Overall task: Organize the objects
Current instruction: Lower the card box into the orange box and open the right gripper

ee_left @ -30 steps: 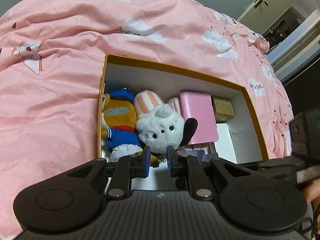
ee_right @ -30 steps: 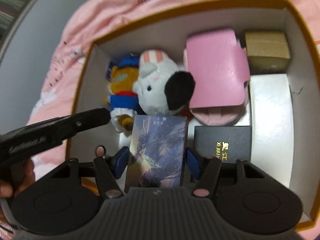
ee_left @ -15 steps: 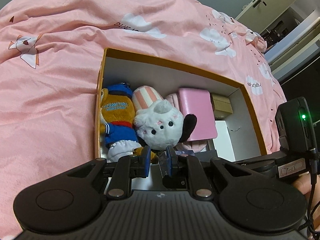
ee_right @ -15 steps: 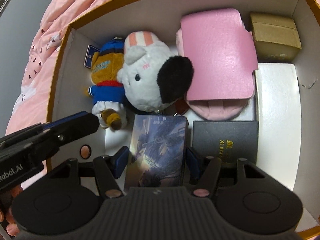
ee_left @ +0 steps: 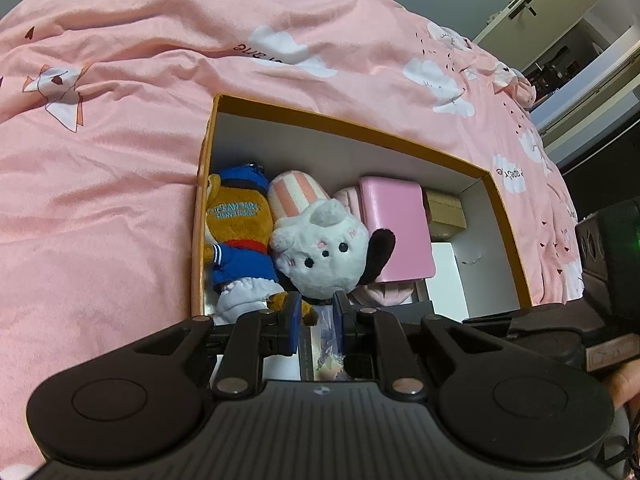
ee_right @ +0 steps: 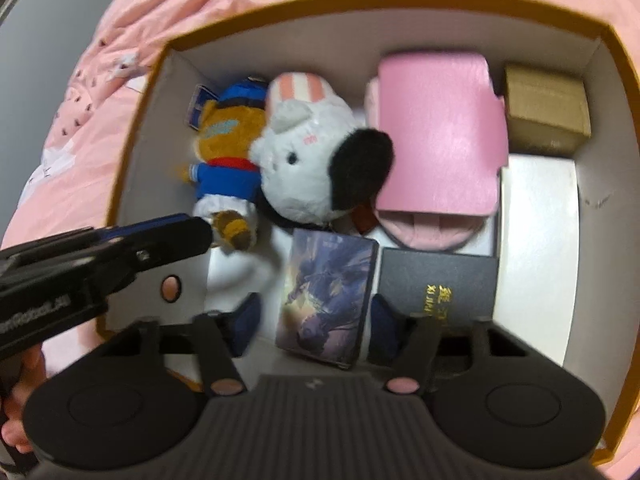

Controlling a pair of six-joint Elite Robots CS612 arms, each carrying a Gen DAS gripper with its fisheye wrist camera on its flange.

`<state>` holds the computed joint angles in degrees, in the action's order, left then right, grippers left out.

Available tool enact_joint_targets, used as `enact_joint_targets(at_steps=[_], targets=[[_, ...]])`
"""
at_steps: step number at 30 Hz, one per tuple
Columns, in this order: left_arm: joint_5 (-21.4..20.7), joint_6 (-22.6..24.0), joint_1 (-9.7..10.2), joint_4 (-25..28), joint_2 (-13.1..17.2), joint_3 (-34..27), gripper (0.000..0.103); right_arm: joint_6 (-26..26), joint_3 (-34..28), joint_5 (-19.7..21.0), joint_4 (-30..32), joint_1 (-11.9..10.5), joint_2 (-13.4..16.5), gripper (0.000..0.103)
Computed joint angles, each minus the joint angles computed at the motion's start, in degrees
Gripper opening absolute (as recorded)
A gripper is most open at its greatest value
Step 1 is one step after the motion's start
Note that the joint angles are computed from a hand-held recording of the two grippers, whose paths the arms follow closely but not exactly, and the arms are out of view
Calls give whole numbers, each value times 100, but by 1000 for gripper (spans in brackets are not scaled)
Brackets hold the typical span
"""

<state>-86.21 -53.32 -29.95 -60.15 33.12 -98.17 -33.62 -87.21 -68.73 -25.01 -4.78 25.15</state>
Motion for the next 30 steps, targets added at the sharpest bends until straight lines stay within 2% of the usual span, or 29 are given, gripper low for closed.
enact_joint_targets(at_steps=[6,10,15,18,24,25,28,30], targets=[[127,31,-24,76,-13,5,17,-542,86,250,247,89,-26,28],[204,-20,-25,87,0,-20,17,-626,136,77,238,193,7,20],[272,-109,-9,79,25,-74,17,-604,227,-173,165,277,38,18],[281,-107,-11,83,22,-92,18,-503,207,-255,39,299,52,13],[223,-68,-40,86,0,-104,18,-245,98,-491,-364,260,113,11],[258,-82,-50,81,-2,-110,16,-242,120,-430,-326,242,96,15],[504,-113,-90,164,-25,-133,18,-336,175,-95,2,177,40,15],[491,-140,-82,200,-35,-136,18,-422,142,-46,143,213,53,15]])
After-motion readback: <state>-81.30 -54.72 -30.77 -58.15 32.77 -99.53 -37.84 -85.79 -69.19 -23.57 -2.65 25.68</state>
